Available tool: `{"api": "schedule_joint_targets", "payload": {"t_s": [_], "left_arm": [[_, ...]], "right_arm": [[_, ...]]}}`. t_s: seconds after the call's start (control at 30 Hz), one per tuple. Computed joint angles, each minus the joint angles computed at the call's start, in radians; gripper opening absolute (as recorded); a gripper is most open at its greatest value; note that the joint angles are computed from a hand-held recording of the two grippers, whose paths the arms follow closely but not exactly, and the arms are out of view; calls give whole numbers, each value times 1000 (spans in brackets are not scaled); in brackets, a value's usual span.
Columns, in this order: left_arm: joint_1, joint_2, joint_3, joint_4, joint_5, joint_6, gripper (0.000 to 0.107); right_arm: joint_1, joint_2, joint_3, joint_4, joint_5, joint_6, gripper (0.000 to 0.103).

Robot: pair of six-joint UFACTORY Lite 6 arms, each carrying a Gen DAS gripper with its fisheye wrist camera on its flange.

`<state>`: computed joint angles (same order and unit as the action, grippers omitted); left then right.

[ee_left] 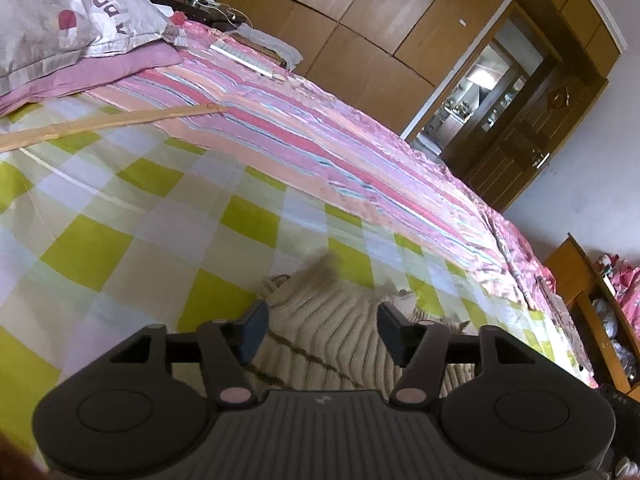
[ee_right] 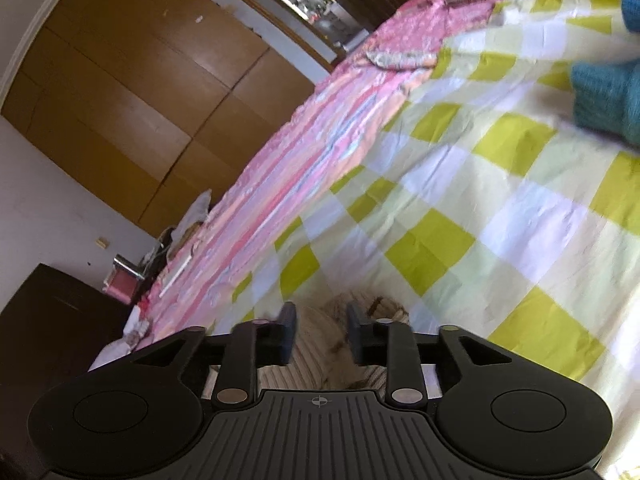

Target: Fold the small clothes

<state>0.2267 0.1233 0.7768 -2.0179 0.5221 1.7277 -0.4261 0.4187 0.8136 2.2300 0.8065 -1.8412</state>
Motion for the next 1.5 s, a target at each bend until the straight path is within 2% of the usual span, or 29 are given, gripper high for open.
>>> {"api": "schedule_joint_targets", "payload": {"t_s": [0.13, 0.3, 0.43, 0.47, 0.53, 0.67, 0.8, 0.87, 0.9, 0.97, 1.1, 1.17, 1.23, 1.4, 1.5], "left_arm": [[27, -56, -53, 9, 20, 9, 69], [70, -177, -166, 26, 18, 63, 71], [106, -283, -257, 8, -3, 122, 71], [110, -301, -275, 11, -3, 129, 71], [95, -327, -309, -1, -16, 172, 71], [7, -359, -367, -168, -71, 374, 71], [-50, -311, -373, -285, -91, 456, 71], [-98, -273, -366, -452, -141, 587, 71], [-102, -267, -376, -490, -136, 619, 71], [-100, -278, -404, -538, -115, 659, 72], [-101, -335, -448, -578, -132, 658, 72], [-103, -373, -468, -586, -157, 644, 71], [-118, -415, -489, -627, -189, 683, 71], [-149, -455, -518, -789, -241, 831, 72], [-165, -475, -519, -926, -274, 947, 72]], "right_arm": [[6, -63, -47, -3, -27, -71, 35], [123, -78, -45, 111, -197, -288, 35], [178, -24, 16, 119, -263, -308, 34], [191, -24, 17, 150, -272, -349, 30], [203, -40, 2, 181, -279, -396, 8], [163, -134, -91, 203, -236, -453, 5], [86, -181, -137, 168, -207, -426, 3], [82, -143, -110, 205, -248, -447, 3], [80, -114, -92, 211, -264, -445, 3], [74, -64, -64, 170, -270, -415, 4], [87, -88, -91, 218, -262, -487, 5], [80, -96, -82, 185, -283, -454, 13], [73, -127, -102, 189, -280, -455, 13], [105, -277, -200, 329, -282, -589, 14], [157, -348, -220, 274, -302, -543, 20]]}}
